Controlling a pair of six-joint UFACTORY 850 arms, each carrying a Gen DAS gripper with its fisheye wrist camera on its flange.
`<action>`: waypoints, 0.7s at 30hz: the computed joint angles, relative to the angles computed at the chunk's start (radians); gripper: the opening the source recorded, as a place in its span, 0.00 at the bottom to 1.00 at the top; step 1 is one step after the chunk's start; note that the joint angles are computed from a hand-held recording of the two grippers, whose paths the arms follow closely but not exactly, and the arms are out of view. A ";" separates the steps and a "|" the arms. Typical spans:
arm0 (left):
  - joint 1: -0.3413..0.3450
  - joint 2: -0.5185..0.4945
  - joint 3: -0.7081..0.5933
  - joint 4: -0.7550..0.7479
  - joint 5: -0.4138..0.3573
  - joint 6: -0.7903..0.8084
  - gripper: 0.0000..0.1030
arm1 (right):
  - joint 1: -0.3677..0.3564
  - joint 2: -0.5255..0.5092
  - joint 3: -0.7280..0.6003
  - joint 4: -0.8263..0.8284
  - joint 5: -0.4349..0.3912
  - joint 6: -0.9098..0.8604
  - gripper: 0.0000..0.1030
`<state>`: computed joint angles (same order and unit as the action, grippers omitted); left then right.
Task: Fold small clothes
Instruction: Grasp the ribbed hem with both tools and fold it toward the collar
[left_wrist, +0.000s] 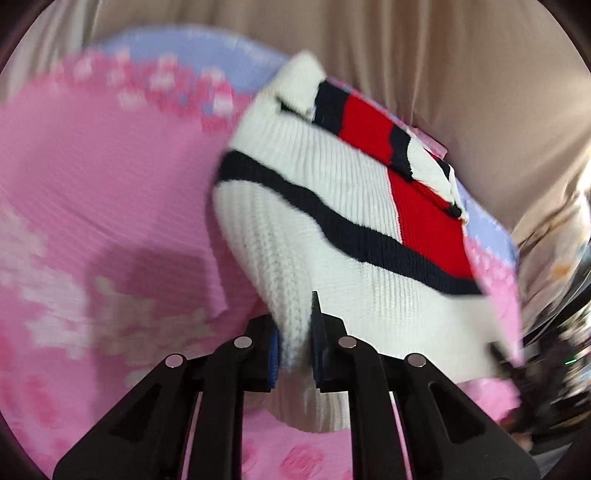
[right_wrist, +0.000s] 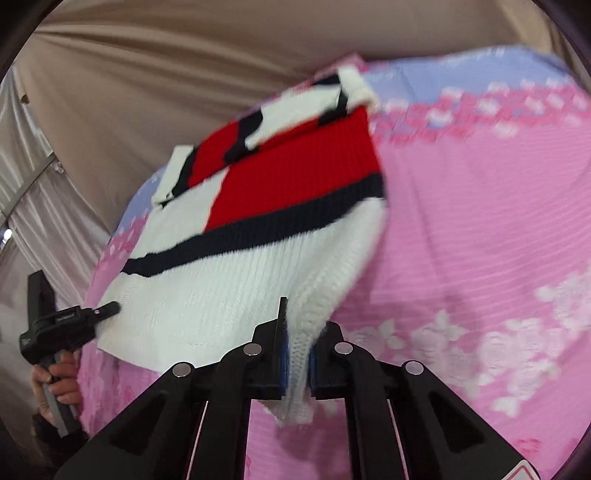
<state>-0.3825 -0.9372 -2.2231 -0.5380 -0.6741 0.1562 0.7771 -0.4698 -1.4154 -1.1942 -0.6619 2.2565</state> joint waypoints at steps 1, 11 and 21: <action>0.001 0.038 0.054 -0.021 0.008 0.037 0.11 | 0.020 0.024 0.022 -0.008 -0.029 0.014 0.06; 0.004 0.338 0.574 -0.089 -0.060 0.204 0.11 | 0.167 0.079 0.105 0.480 -0.124 -0.257 0.06; 0.029 0.442 0.648 -0.191 -0.006 0.315 0.11 | 0.177 0.121 0.108 0.453 -0.114 -0.271 0.06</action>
<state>-0.3539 -0.4955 -1.5748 -0.7288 -0.6797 0.4710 0.9542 -0.3488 -1.3073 -0.7410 -0.7758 1.9856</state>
